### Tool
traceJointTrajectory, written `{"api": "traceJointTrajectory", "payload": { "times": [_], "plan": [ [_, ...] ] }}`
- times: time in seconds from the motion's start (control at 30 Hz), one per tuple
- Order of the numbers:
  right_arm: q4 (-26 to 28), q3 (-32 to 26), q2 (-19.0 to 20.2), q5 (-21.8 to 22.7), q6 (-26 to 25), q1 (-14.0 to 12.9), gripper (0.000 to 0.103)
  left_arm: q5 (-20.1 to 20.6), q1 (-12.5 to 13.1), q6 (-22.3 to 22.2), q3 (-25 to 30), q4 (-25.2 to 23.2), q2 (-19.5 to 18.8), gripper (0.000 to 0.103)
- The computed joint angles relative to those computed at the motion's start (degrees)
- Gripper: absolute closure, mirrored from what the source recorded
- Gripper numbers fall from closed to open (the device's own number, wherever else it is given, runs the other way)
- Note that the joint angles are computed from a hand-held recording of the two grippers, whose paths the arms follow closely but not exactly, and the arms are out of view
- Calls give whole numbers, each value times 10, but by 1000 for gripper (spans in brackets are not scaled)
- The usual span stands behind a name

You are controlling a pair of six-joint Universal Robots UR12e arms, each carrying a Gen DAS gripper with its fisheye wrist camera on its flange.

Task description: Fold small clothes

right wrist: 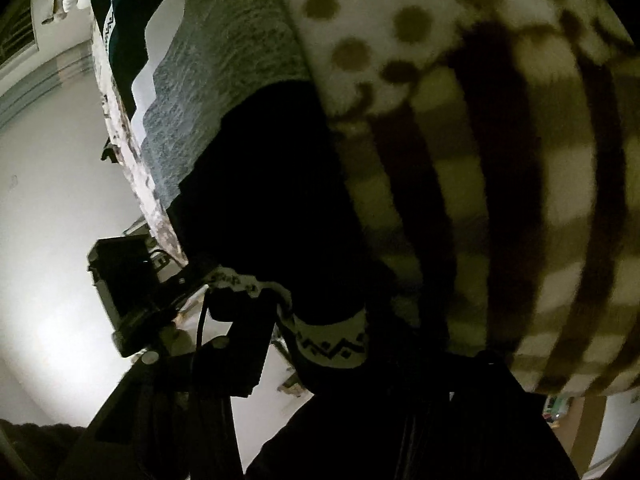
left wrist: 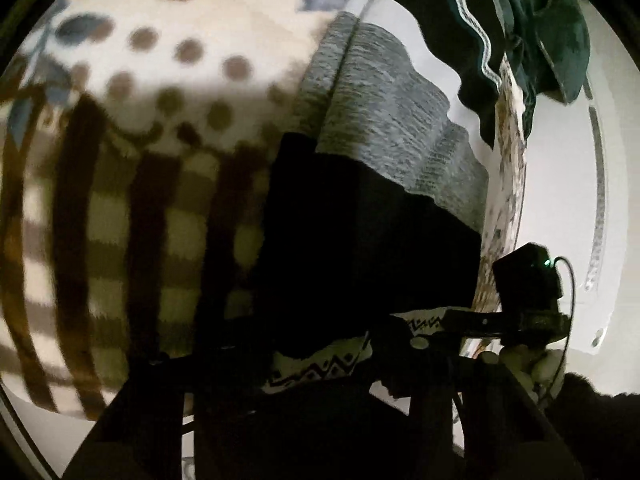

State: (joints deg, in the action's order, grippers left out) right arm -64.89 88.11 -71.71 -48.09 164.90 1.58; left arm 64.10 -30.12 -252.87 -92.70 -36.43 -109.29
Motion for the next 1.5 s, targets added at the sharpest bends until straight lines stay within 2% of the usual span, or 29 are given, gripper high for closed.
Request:
{"api": "traceJointTrajectory", "payload": {
  "times": [0.07, 0.13, 0.2, 0.23, 0.27, 0.43, 0.57, 0.67, 0.8, 0.87, 0.9, 1.03, 1.13, 1.2, 1.23, 1.27, 1.3, 1.33, 1.37, 1.4, 1.43, 1.5],
  "plan": [
    [-4, 2, 4, 1, 5, 4, 56, -14, 3, -19, -6, 11, -3, 60],
    [5, -2, 7, -2, -5, -2, 56, -18, 5, -28, -6, 18, -6, 60],
    [-5, -1, 3, 1, -5, 2, 80, -3, 1, -7, 11, -11, -8, 65],
    [-6, -1, 1, 5, -4, 3, 90, 7, -2, 6, 20, -25, -9, 79],
    [-13, -1, -4, 8, 0, 3, 91, 19, -6, 23, 30, -44, -9, 89],
    [-31, -11, -17, 27, 3, 5, 92, 64, -13, 13, 52, -37, 0, 91],
    [-65, -38, -15, 60, 18, 1, 93, 100, -6, -16, 67, 15, 4, 91],
    [-101, -77, 5, 88, 33, -2, 93, 116, 6, -16, 92, 48, -11, 91],
    [-162, -153, 52, 117, 72, 5, 93, 127, 36, -7, 136, 112, -49, 91],
    [-211, -204, 87, 123, 108, 12, 93, 130, 52, 14, 172, 117, -74, 91],
    [-218, -229, 103, 124, 113, 10, 93, 129, 59, 27, 182, 120, -82, 91],
    [-281, -349, 188, 115, 190, 23, 93, 117, 93, 50, 247, 115, -132, 91],
    [-305, -460, 265, 89, 251, 38, 93, 88, 118, 57, 313, 77, -182, 90],
    [-311, -541, 319, 88, 288, 41, 93, 63, 135, 33, 347, 82, -216, 84],
    [-303, -595, 355, 94, 311, 44, 93, 52, 142, 19, 357, 89, -227, 70],
    [-298, -639, 384, 97, 330, 49, 89, 38, 148, 0, 363, 103, -237, 50],
    [-273, -662, 397, 101, 325, 44, 88, 30, 152, -19, 365, 121, -242, 43],
    [-253, -705, 421, 105, 332, 45, 83, 25, 156, -40, 362, 143, -244, 40],
    [-256, -724, 433, 113, 344, 45, 67, 20, 159, -58, 356, 173, -245, 40],
    [-259, -720, 430, 115, 341, 43, 56, 16, 160, -59, 351, 183, -243, 40],
    [-285, -695, 417, 121, 345, 42, 37, 12, 161, -56, 346, 185, -239, 40],
    [-344, -630, 383, 135, 357, 36, 35, 3, 161, -62, 331, 208, -231, 36]
  ]
}}
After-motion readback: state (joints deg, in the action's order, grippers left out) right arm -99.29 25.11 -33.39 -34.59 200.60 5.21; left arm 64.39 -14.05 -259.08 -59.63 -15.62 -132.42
